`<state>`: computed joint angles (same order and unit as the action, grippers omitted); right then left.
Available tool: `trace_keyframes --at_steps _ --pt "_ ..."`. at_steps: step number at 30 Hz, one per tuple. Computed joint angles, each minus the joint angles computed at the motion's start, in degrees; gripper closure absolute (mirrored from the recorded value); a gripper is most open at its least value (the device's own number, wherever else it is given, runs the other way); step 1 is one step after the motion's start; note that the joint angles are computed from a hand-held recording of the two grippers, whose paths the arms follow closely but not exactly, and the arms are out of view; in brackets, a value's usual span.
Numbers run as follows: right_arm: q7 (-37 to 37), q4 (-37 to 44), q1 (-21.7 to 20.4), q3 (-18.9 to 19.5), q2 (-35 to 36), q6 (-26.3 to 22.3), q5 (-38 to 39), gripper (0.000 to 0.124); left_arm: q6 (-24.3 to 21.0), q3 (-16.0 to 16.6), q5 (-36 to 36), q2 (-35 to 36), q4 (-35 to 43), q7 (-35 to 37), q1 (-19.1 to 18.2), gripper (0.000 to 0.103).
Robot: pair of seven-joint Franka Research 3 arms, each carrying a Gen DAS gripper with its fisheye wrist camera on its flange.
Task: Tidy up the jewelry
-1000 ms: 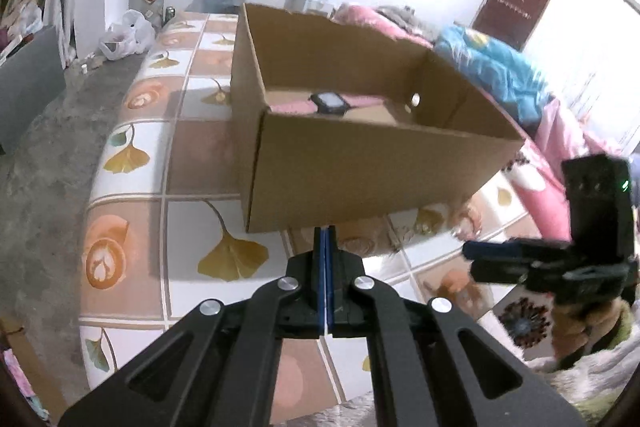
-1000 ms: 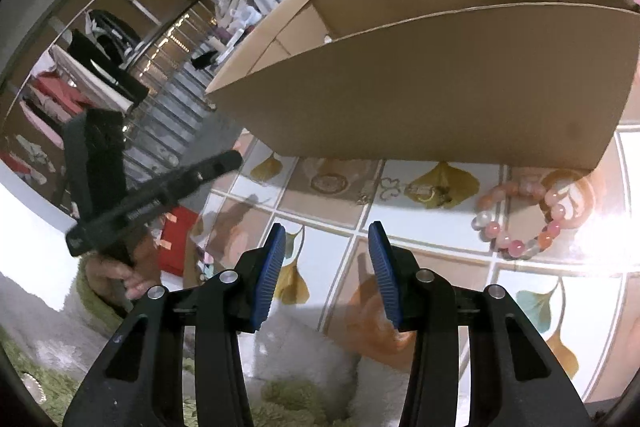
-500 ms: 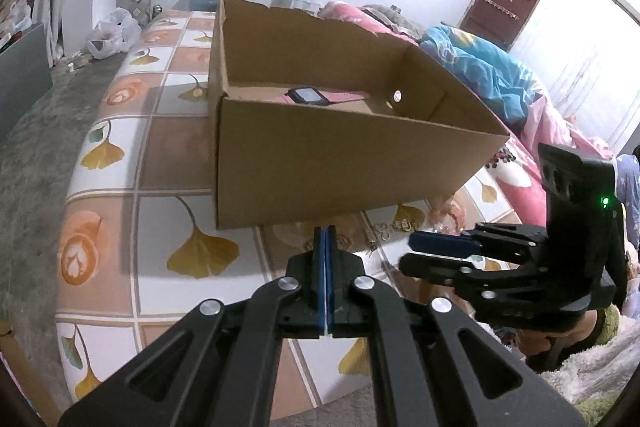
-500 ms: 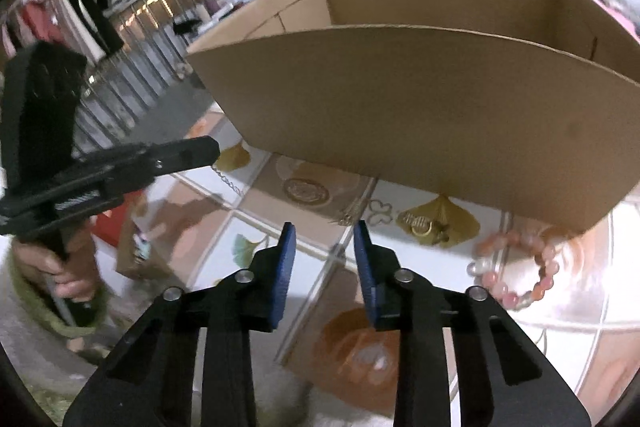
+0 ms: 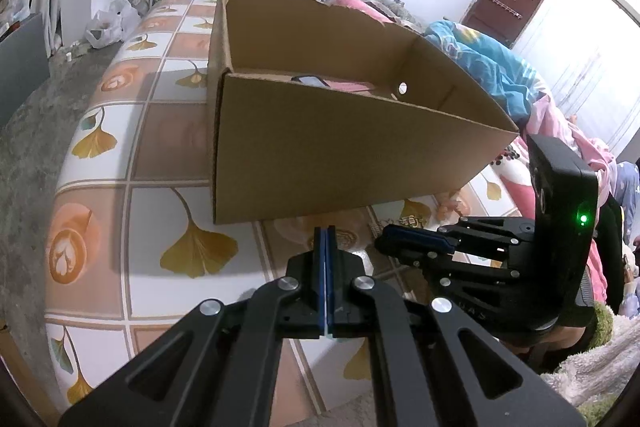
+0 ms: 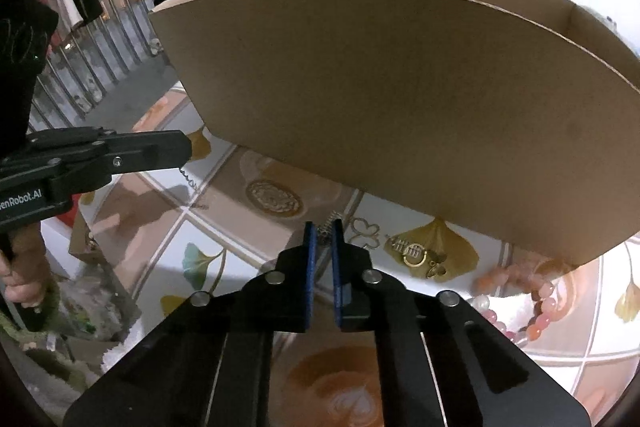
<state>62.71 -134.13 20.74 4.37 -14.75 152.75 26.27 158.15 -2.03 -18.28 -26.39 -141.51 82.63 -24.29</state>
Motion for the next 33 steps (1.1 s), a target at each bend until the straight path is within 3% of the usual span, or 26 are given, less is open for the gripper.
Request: trace_keyframes --at_steps 11,18,23,28,33 --pt "-3.2 -1.4 0.7 -2.3 -5.1 -3.0 4.7 0.124 0.4 0.1 -0.2 -0.3 -0.4 0.2 0.0 0.103" --pt "-7.7 0.1 1.0 -6.2 -8.0 -8.1 13.9 0.124 1.2 0.1 0.5 -2.3 -1.1 -0.3 -0.3 0.103" --pt "-10.8 1.3 0.8 -6.9 -10.2 -9.6 19.8 0.124 1.1 2.3 -1.7 -5.0 -0.2 1.9 -3.8 0.103" --pt "-14.3 5.5 1.4 -7.7 -9.7 -9.6 24.8 0.124 1.6 6.7 -6.6 -5.6 4.4 9.7 -9.9 0.103" --pt "-15.1 14.3 -0.2 -8.8 -3.9 -14.5 26.4 0.124 -0.2 7.8 -9.6 -0.6 13.0 16.1 -11.0 0.103"
